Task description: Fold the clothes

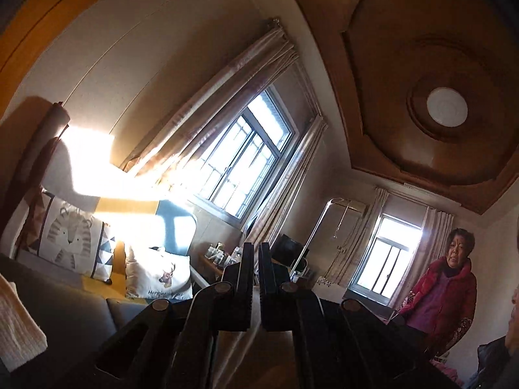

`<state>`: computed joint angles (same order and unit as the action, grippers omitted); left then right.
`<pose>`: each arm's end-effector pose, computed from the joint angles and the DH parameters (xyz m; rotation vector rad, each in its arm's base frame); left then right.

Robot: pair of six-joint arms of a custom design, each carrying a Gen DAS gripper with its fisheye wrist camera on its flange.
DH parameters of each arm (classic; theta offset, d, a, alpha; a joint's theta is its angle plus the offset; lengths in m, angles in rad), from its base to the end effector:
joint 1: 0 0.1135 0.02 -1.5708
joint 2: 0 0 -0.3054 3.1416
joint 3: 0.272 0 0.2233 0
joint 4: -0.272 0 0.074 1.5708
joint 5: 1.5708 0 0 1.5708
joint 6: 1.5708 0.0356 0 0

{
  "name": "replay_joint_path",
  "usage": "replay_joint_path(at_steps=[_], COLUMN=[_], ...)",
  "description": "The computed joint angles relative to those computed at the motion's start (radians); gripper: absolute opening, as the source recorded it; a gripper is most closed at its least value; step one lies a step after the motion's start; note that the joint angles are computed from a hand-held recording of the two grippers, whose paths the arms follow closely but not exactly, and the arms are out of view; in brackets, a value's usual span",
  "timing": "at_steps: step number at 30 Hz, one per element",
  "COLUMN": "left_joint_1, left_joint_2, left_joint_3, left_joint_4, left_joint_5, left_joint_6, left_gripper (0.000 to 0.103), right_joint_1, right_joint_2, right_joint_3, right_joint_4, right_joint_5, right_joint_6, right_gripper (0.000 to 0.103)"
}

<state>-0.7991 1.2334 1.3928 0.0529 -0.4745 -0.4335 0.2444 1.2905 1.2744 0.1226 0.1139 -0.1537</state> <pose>0.1686 -0.1500 0.5173 -0.1531 1.4102 -0.7047 0.2535 0.0591 0.4751 -0.1982 1.4515 -0.0095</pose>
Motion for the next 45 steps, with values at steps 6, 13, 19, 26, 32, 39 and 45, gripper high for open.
replay_joint_path(at_steps=[6, 13, 19, 26, 32, 39, 45], left_joint_1=[-0.046, 0.131, 0.298, 0.316, 0.293, 0.239, 0.197], left_joint_2=[0.03, 0.101, 0.291, 0.594, 0.777, 0.82, 0.745], left_joint_3=[0.152, -0.073, -0.358, -0.4, -0.308, -0.232, -0.315], left_joint_4=[-0.141, -0.217, 0.009, 0.246, 0.356, 0.401, 0.464], left_joint_5=[-0.054, 0.246, 0.586, 0.942, 1.122, 1.202, 1.079], left_joint_6=[0.085, -0.17, -0.347, -0.409, -0.451, -0.468, -0.528], left_gripper=[0.001, 0.038, 0.073, 0.077, 0.078, 0.065, 0.007], right_joint_1=[0.037, 0.022, -0.005, -0.008, -0.002, -0.012, -0.035], right_joint_2=[0.014, 0.027, -0.003, 0.002, -0.004, -0.003, 0.002], right_joint_3=[0.031, 0.0, -0.008, -0.009, -0.012, -0.016, -0.036], right_joint_4=[-0.017, -0.031, -0.036, -0.04, -0.037, -0.031, -0.021], right_joint_5=[-0.004, 0.002, -0.002, 0.01, 0.016, 0.014, 0.011], right_joint_6=[-0.038, -0.021, -0.034, -0.027, -0.04, -0.029, -0.021], right_gripper=[0.007, 0.007, 0.007, 0.007, 0.007, 0.007, 0.007])
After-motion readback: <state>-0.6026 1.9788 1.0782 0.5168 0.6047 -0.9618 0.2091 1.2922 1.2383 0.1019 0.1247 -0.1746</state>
